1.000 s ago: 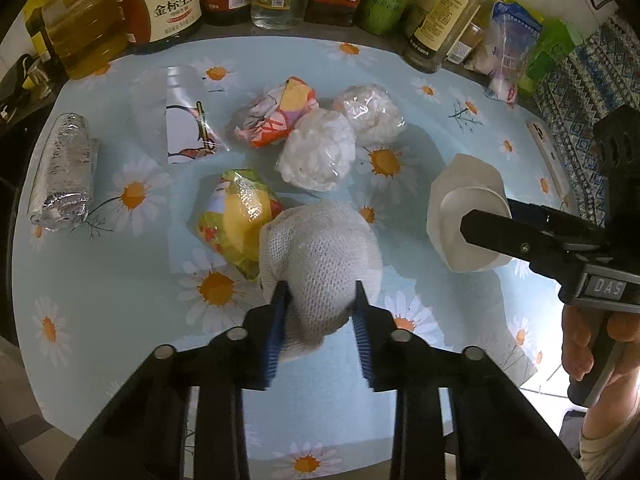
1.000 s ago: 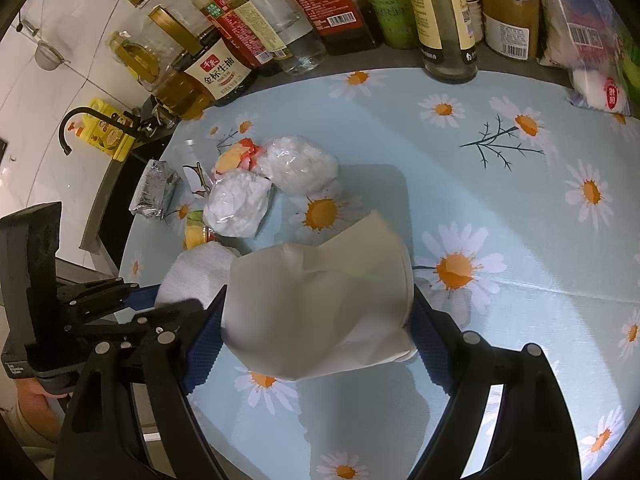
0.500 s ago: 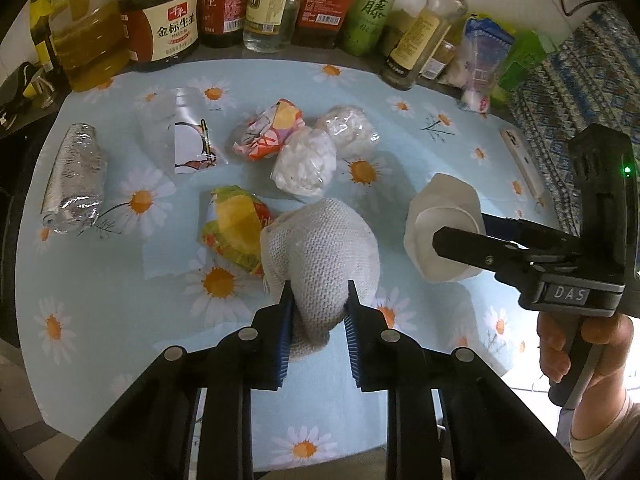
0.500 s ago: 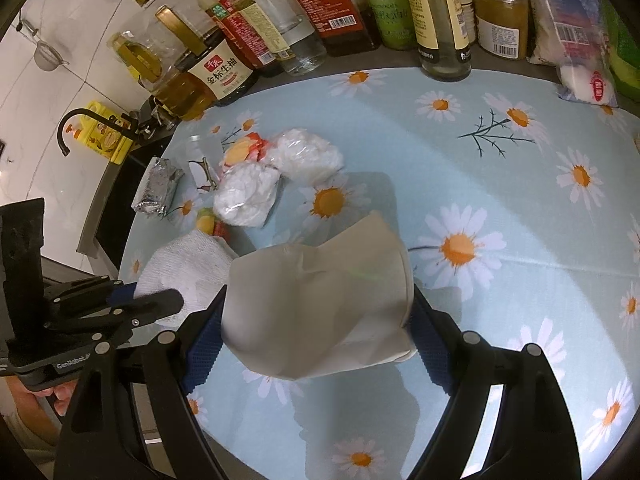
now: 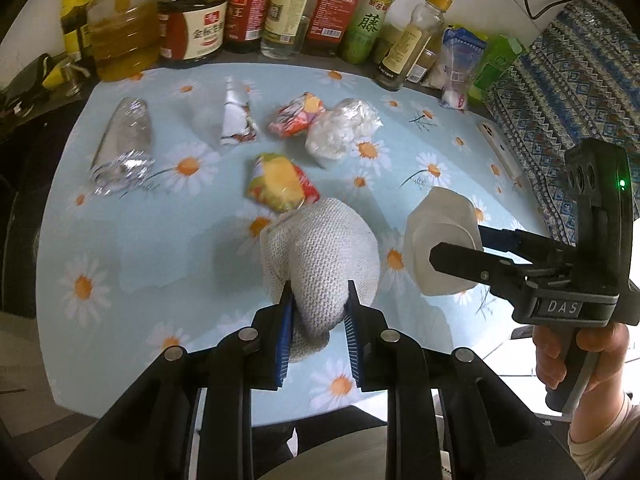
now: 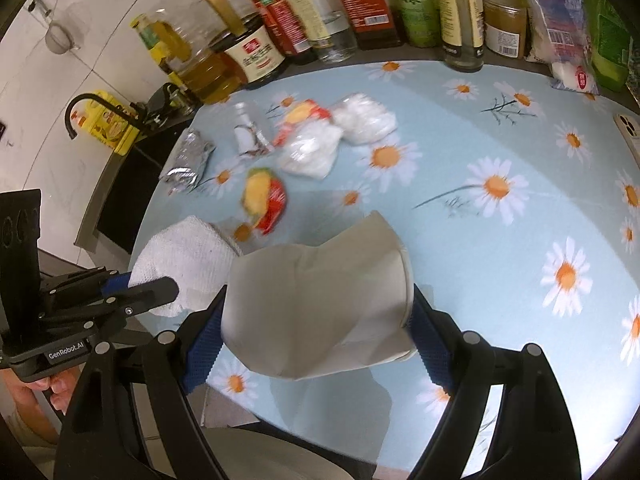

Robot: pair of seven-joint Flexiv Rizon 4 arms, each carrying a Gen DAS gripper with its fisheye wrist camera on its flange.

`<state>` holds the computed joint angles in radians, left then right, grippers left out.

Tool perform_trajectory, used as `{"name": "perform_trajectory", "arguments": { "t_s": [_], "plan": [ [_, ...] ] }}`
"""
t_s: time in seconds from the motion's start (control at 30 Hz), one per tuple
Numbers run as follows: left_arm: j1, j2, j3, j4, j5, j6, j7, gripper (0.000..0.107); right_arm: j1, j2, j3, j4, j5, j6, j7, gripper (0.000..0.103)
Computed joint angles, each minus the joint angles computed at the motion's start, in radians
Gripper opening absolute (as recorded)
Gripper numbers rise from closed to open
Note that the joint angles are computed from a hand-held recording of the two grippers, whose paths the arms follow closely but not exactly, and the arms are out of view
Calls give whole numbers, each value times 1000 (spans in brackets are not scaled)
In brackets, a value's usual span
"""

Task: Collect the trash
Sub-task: 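Lower both grippers over the bin and release the tissue and cloth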

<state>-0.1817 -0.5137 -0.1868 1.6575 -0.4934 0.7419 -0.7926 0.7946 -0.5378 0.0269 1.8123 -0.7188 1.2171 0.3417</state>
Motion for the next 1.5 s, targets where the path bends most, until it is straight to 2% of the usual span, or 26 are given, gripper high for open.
{"name": "perform_trajectory", "arguments": {
  "t_s": [0.43,0.87,1.17,1.5],
  "plan": [
    [93,104,37,169,-87,3,141,22,98,-133,39,-242,66,-124,-51,83],
    [176,180,109,306,-126,-37,247,22,192,-315,66,-539,197,-215,-198,83],
    [204,159,135,338,-79,-52,258,22,228,-418,98,-668,309,-250,-271,83],
    [211,88,143,338,25,-30,227,22,241,-511,134,-762,423,-268,-351,83]
  ]
}}
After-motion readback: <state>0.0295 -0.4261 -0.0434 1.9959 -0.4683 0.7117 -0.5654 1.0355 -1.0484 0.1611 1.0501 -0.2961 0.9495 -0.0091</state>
